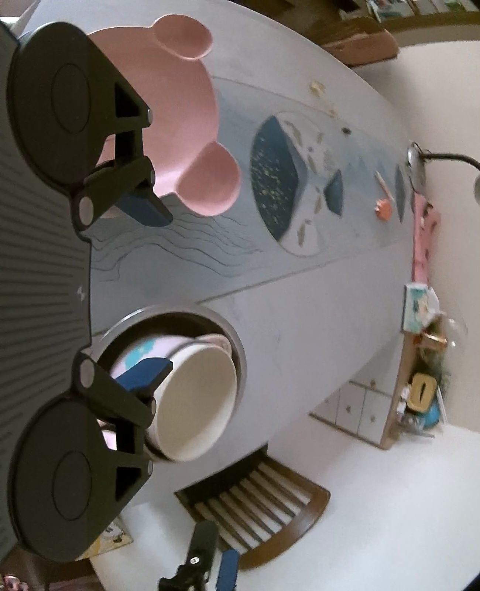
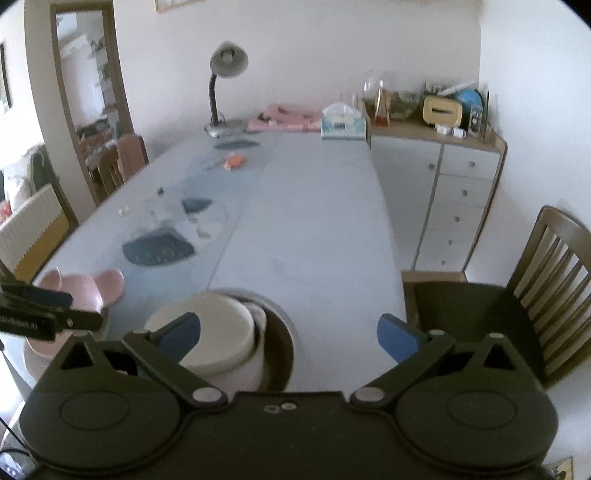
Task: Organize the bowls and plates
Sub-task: 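Move both grippers to the rim of the steel bowl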
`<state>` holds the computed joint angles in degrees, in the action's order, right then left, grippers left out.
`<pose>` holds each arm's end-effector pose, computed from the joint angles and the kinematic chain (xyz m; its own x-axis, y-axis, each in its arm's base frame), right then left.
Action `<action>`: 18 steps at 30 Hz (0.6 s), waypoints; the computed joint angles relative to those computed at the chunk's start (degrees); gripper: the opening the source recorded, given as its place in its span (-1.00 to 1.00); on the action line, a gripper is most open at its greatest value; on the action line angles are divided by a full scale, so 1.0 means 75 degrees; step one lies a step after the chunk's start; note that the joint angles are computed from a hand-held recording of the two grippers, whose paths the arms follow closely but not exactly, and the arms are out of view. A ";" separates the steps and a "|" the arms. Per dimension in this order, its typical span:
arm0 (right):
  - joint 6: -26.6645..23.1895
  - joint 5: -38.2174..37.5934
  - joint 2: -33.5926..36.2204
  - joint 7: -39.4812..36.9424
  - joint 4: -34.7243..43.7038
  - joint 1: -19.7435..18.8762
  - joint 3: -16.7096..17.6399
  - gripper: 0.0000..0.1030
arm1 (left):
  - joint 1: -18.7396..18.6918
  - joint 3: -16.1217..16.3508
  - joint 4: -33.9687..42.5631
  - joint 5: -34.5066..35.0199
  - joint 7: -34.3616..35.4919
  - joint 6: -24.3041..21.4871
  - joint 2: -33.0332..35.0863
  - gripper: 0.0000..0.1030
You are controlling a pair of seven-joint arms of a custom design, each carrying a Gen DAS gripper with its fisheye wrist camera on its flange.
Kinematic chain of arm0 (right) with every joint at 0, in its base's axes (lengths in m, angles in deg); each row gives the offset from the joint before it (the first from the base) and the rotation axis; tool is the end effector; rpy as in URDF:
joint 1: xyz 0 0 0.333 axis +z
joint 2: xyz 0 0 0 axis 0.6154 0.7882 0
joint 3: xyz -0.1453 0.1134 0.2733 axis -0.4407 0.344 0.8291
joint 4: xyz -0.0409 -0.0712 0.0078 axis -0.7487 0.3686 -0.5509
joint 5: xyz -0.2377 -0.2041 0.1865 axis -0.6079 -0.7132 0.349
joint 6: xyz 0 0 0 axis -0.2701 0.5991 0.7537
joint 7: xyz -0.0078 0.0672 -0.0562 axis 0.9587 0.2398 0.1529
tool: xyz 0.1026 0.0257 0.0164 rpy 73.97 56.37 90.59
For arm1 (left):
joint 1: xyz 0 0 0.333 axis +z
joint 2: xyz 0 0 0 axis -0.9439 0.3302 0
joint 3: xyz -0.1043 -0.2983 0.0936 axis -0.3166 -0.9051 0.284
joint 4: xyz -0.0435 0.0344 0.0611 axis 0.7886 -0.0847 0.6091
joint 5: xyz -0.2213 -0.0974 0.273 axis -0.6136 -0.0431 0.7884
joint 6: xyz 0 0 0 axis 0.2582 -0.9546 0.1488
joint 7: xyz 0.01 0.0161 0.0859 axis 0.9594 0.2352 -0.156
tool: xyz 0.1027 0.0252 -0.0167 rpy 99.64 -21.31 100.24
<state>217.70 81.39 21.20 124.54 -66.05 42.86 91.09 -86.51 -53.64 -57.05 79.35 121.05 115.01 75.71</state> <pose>0.4616 0.1470 0.5245 0.1445 -0.9874 -0.0643 -0.6823 -0.0524 -0.7292 0.4936 -0.2928 0.5074 -0.2236 -0.9642 0.1424 -0.8017 0.0989 -0.5895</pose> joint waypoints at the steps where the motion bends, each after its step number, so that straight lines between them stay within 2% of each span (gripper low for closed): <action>1: -0.0061 -0.0014 0.0055 -0.0034 0.0009 -0.0001 -0.0010 1.00 | -0.0014 0.0019 0.0017 0.0200 -0.0183 0.0000 0.0063 0.51; 4: -0.0187 -0.0379 0.0232 0.0170 0.0037 -0.0185 0.0096 0.97 | -0.0098 0.0079 0.0181 0.0994 -0.0899 -0.0233 0.0274 0.51; 7: -0.0222 -0.0510 0.0445 0.0304 0.0069 -0.0116 -0.0037 0.89 | -0.0153 0.0129 0.0342 0.1390 -0.1339 -0.0379 0.0527 0.51; 9: -0.0279 -0.0195 0.0592 0.0062 0.0102 0.0141 -0.0293 0.84 | -0.0194 0.0147 0.0476 0.1589 -0.1514 -0.0524 0.0689 0.51; 11: -0.0422 0.0084 0.0757 -0.0153 0.0189 0.0331 -0.0475 0.70 | -0.0237 0.0157 0.0608 0.1726 -0.1623 -0.0655 0.0841 0.51; 18: -0.0784 0.1275 0.1141 -0.1151 0.0424 0.0872 -0.0891 0.53 | -0.0288 0.0141 0.0868 0.1707 -0.1539 -0.0857 0.1207 0.51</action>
